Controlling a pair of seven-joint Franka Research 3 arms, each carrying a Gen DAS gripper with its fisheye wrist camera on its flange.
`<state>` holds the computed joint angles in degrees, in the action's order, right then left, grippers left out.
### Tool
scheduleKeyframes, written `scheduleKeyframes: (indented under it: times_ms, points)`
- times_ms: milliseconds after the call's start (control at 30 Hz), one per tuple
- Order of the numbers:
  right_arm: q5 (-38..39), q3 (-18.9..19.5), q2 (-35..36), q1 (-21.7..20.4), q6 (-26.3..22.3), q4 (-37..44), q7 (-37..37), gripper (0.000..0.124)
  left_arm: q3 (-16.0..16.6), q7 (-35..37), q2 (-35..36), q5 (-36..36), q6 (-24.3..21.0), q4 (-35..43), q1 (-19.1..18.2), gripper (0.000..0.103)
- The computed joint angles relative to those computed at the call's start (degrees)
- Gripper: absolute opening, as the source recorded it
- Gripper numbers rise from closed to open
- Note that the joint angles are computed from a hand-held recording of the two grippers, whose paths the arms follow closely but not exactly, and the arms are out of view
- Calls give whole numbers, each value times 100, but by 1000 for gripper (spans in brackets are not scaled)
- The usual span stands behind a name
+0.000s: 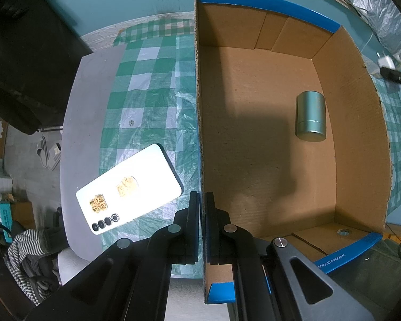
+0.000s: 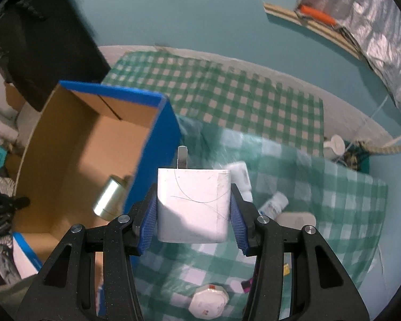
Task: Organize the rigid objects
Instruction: 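Carry the white charger into the box and open the right tool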
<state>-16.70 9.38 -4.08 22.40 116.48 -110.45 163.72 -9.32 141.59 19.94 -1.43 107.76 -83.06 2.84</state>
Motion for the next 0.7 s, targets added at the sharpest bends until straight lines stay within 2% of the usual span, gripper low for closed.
scheduleKeyframes:
  times_ms: [700]
  points:
    - [-89, -360, 1236, 258, -94, 1621, -1318, 49, -2, -13, -11, 3, -5, -15, 1, 4]
